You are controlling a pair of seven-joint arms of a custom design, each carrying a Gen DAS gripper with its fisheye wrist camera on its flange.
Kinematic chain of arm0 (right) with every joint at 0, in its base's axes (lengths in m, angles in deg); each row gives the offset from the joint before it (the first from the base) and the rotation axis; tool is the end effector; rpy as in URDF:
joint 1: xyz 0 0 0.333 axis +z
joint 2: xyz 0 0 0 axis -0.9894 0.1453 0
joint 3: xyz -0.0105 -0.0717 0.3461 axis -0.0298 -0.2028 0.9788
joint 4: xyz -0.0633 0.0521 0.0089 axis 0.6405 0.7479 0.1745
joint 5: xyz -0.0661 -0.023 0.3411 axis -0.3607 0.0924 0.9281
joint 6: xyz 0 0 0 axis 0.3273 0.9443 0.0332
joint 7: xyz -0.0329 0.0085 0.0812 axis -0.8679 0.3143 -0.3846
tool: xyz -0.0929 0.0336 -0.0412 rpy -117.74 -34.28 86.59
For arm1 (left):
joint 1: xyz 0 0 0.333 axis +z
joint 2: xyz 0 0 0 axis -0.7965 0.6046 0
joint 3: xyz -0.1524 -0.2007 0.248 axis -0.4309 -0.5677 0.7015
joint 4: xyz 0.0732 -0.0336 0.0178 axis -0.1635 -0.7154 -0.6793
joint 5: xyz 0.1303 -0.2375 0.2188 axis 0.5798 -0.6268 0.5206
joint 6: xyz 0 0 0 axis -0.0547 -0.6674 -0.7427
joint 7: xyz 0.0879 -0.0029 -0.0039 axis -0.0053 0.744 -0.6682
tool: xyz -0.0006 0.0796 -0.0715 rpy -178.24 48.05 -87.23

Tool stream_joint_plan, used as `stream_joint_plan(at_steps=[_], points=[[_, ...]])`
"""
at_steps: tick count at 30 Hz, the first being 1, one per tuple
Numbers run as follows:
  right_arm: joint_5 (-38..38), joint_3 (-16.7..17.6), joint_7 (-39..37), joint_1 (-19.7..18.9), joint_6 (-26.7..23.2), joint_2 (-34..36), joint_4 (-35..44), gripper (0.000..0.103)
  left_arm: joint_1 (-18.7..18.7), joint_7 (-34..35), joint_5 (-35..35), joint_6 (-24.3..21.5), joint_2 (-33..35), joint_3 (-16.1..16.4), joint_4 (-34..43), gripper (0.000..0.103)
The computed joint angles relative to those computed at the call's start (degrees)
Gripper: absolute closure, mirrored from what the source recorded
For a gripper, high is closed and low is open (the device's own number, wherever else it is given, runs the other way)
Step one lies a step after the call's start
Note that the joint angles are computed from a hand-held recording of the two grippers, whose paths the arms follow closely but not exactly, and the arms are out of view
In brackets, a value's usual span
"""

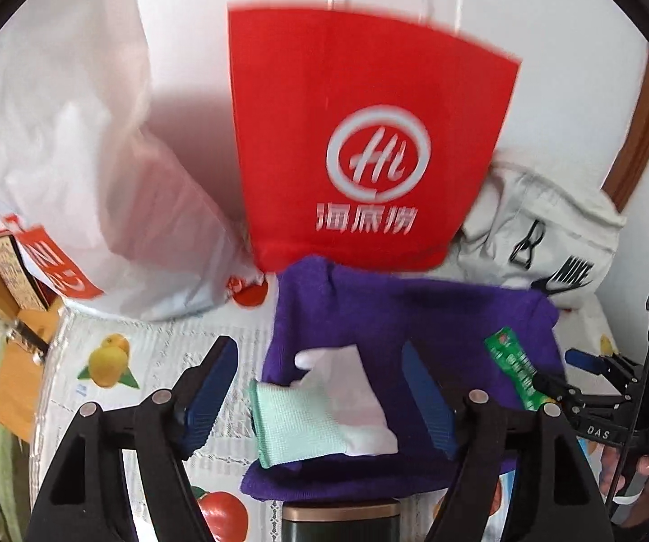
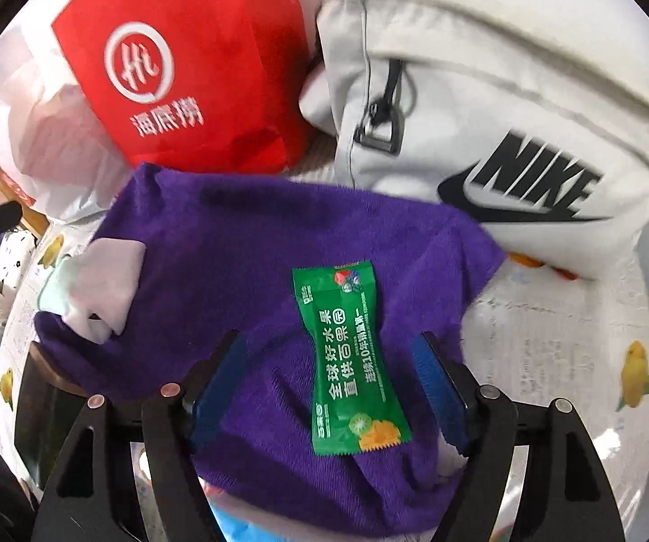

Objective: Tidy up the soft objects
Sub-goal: 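Move both tools back toward the remaining items beside the tin box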

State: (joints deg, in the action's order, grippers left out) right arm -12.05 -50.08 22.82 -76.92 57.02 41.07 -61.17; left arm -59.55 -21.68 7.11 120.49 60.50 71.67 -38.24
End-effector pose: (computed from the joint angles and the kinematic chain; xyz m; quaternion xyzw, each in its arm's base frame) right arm 0.7008 0.1351 0.4796 -0.7683 0.5767 -0.1098 0.2550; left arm 0.6420 -0.0926 0.5586 -0.7055 0.6135 -0.2617 0.2396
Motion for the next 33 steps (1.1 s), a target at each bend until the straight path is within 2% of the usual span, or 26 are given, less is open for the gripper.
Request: stream_joint_plan(at_steps=[2, 6, 9, 12, 16, 17, 20, 23, 28, 30, 32, 33], points=[[0.9, 1.0, -1.9, -0.6, 2.3, -2.6, -3.4, 0.027, -0.8, -2.0, 2.6, 1.4, -2.0, 1.0, -2.2, 0.03], [1.8, 1.1, -4.1, -0.6, 7.7, -7.8, -10.6, 0.027, 0.4, -0.9, 2.4, 4.2, -6.9, -0.6, -8.0, 0.03], [-0.3, 0.2, -4.2, 0.9, 14.1, -12.4, -17.8, 0.027, 0.6, -5.6, 8.4, 6.2, -11.0, -0.7, -13.2, 0.03], [3.3, 1.9, -8.0, -0.6, 15.5, -16.7, -23.3, 0.027, 2.1, -7.9, 11.7, 7.5, -15.4, -2.5, -19.1, 0.03], [7.9, 0.9, -9.9, 0.8, 14.1, -22.4, -29.9, 0.027, 4.0, -4.8, 6.9, 5.2, -20.2, -5.4, -25.2, 0.03], [11.1, 0.9, -11.4, 1.0, 13.3, -24.0, -31.6, 0.027, 4.4, -4.3, 6.0, 4.7, -21.2, -6.0, -26.5, 0.03], [18.4, 0.1, -15.5, 2.8, 14.6, -28.4, -37.7, 0.027, 5.0, -1.5, 1.9, 6.8, -24.7, -7.5, -32.4, 0.029], [21.2, -1.3, -16.9, 5.5, 16.9, -32.5, -43.6, 0.027, 8.4, -4.4, 4.5, 8.0, -28.0, -11.3, -37.7, 0.029], [27.8, -5.0, -21.9, 11.1, 19.3, -38.5, -51.4, 0.027, 8.4, -1.0, -2.1, 10.9, -30.7, -11.8, -45.1, 0.027], [29.4, -6.4, -22.6, 13.4, 20.6, -40.6, -54.2, 0.027, 6.7, 1.7, -7.2, 12.8, -30.4, -10.5, -47.3, 0.025], [30.4, -7.6, -22.8, 15.7, 22.1, -42.3, -56.9, 0.027, 7.4, 2.4, -9.6, 14.1, -29.8, -11.2, -48.2, 0.024], [30.8, -8.4, -22.9, 16.8, 22.6, -42.8, -57.6, 0.027, 8.9, 1.6, -9.1, 14.5, -29.3, -12.5, -48.3, 0.023]])
